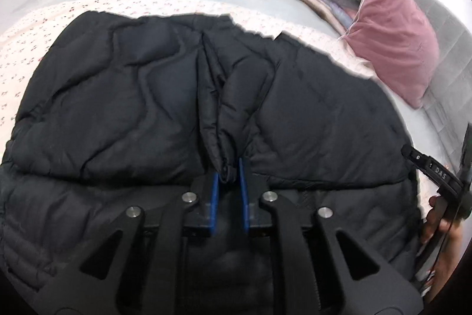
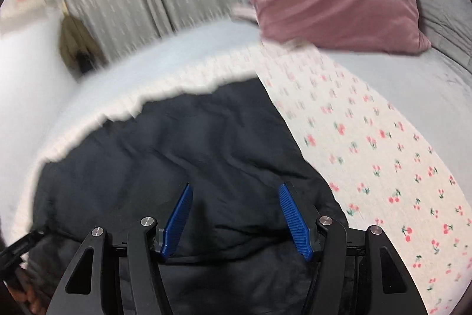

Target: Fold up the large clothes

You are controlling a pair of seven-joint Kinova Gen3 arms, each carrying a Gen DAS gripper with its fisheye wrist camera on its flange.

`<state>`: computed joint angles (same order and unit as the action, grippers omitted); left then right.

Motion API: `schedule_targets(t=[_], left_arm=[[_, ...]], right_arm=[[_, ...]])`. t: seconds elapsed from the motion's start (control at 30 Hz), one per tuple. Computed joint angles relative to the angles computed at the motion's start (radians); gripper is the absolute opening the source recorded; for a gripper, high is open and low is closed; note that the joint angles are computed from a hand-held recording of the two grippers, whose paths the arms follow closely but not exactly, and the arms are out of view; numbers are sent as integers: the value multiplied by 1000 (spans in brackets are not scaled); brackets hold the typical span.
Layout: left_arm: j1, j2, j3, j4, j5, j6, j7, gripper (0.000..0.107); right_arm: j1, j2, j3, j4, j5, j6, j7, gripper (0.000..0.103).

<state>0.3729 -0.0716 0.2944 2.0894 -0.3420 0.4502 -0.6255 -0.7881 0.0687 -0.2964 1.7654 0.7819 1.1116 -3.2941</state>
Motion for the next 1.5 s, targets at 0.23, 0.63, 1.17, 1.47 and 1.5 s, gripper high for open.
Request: schedule_targets(t=[0.23, 0.63, 1.17, 1.47, 1.5], left_arm=[[-11, -56, 88, -9, -211, 96, 167, 65], [-17, -309, 73, -13, 19, 337, -66, 87], [120, -690, -411, 93, 326, 729, -612, 89], [168, -702, -688, 243, 468, 746, -828, 87], [166, -683, -693, 255, 483, 750, -850, 86]], right_arm=[[-4, 6, 13, -35, -71, 35, 89, 62], [-82, -127, -211, -69, 83, 277, 10, 84], [-124, -525, -78, 202, -503, 14, 256, 84], [-168, -736, 72, 499, -833, -292, 364, 84], [-161, -741, 62, 516, -845, -318, 376, 84]])
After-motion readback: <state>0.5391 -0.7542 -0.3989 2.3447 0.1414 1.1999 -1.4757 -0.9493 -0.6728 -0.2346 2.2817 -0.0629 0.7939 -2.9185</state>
